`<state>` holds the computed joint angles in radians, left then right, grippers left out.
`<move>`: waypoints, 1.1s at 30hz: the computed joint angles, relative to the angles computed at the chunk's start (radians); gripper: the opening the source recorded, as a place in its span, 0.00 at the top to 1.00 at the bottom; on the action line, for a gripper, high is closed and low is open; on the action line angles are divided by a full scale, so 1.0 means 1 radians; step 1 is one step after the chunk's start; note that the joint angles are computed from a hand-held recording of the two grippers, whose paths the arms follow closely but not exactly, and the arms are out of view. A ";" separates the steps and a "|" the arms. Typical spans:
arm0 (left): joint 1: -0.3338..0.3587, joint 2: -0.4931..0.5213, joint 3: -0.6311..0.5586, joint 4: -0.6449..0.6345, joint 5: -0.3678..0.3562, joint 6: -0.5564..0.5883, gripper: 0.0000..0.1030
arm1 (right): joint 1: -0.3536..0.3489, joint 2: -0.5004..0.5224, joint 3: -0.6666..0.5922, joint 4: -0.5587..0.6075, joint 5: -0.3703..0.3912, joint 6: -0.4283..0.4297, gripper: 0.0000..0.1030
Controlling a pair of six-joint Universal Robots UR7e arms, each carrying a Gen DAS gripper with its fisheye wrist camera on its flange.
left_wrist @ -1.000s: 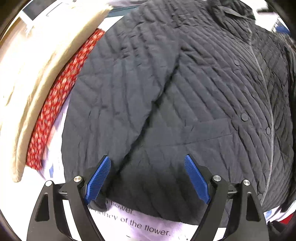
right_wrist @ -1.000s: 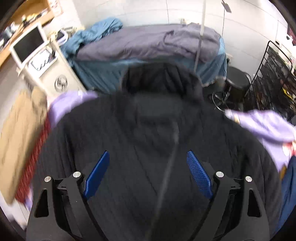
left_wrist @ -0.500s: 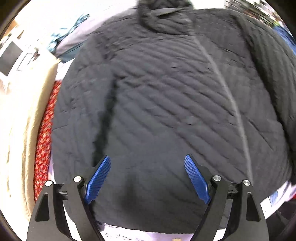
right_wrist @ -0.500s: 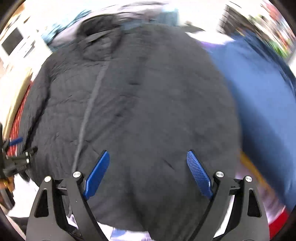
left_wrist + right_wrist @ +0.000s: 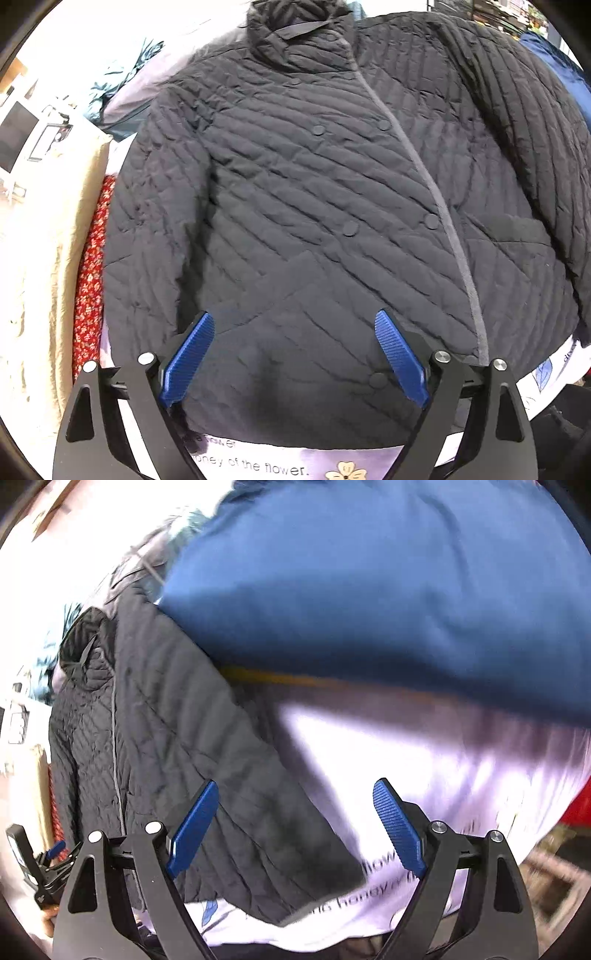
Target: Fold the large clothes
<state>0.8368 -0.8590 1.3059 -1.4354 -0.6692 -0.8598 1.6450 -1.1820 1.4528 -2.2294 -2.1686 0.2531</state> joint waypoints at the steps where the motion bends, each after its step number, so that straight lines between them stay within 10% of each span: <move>1: 0.001 0.000 -0.003 0.011 0.002 -0.008 0.15 | -0.008 -0.015 0.027 -0.009 0.019 0.006 0.18; 12: -0.008 0.029 -0.024 -0.004 -0.017 0.074 0.15 | -0.042 -0.023 0.128 -0.075 0.067 -0.155 0.18; 15: -0.011 0.036 -0.027 -0.018 -0.015 0.090 0.15 | -0.046 -0.022 0.107 -0.030 0.127 -0.155 0.43; 17: -0.010 0.039 -0.030 -0.019 -0.018 0.086 0.15 | -0.039 -0.010 0.076 0.024 0.144 -0.151 0.76; 20: -0.007 0.038 -0.032 -0.010 -0.021 0.065 0.15 | -0.027 -0.013 0.037 0.053 0.235 -0.166 0.90; 33: -0.002 0.003 -0.021 0.011 0.003 -0.005 0.15 | 0.116 0.248 -0.378 0.192 0.620 -0.346 0.93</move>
